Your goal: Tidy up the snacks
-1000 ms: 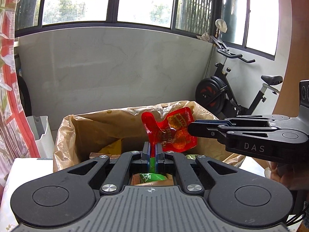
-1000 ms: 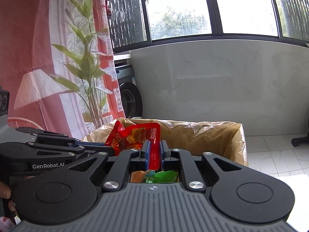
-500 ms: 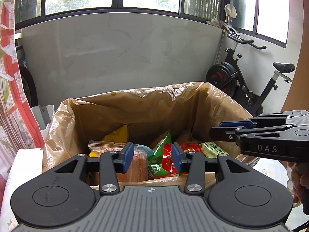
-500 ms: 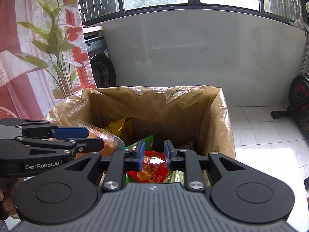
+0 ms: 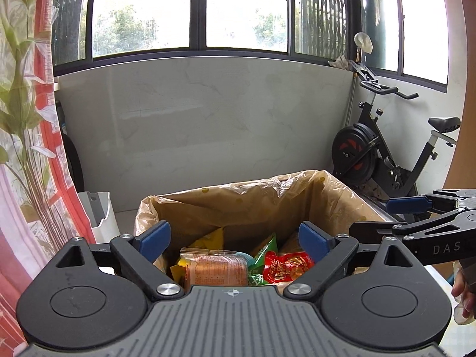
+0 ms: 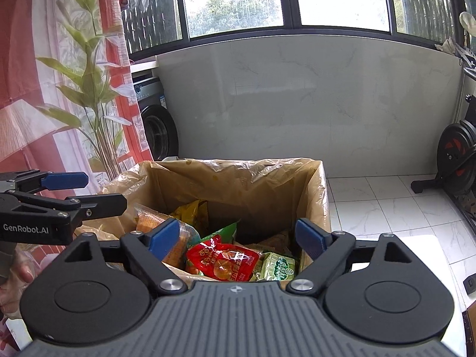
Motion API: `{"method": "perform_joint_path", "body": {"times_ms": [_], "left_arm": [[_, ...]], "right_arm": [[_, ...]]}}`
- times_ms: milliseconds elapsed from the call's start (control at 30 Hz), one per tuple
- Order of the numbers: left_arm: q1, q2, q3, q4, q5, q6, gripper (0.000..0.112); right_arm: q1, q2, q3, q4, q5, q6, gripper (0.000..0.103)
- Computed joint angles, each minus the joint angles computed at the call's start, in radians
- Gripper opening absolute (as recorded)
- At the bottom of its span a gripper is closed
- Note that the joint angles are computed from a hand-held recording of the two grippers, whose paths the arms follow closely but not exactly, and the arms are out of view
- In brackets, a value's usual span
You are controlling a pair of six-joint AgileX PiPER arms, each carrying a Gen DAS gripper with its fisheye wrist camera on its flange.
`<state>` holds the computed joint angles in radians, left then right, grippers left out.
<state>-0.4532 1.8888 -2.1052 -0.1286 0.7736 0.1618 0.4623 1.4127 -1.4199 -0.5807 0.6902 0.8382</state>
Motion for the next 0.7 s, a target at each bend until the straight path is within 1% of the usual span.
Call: {"method": "perform_joint_path", "body": {"times_ms": [67, 167, 233, 300, 433, 500, 600, 700], "left_arm": [[-0.008, -0.041, 0.048, 0.030, -0.021, -0.030, 0.095], [-0.019, -0.094, 0.100, 0.085, -0.029, -0.088, 0.096], [-0.025, -0.135, 0.144, 0.127, -0.040, -0.130, 0.096], [-0.033, -0.177, 0.187, 0.172, -0.043, -0.179, 0.096], [-0.056, -0.252, 0.268, 0.265, -0.047, -0.282, 0.096], [-0.078, -0.289, 0.316, 0.345, -0.057, -0.348, 0.096], [-0.102, -0.336, 0.370, 0.460, -0.055, -0.438, 0.096], [-0.108, -0.376, 0.409, 0.519, -0.059, -0.490, 0.096]], "right_arm": [[0.025, -0.019, 0.007, -0.039, 0.020, 0.038, 0.095], [0.067, -0.058, 0.028, -0.101, 0.039, 0.096, 0.099], [0.108, -0.075, 0.033, -0.155, 0.073, 0.142, 0.100], [0.160, -0.088, 0.035, -0.223, 0.127, 0.202, 0.102], [0.252, -0.108, 0.048, -0.322, 0.209, 0.292, 0.102], [0.290, -0.123, 0.068, -0.359, 0.231, 0.337, 0.103], [0.326, -0.140, 0.081, -0.372, 0.249, 0.370, 0.103], [0.373, -0.150, 0.092, -0.404, 0.293, 0.407, 0.103]]}}
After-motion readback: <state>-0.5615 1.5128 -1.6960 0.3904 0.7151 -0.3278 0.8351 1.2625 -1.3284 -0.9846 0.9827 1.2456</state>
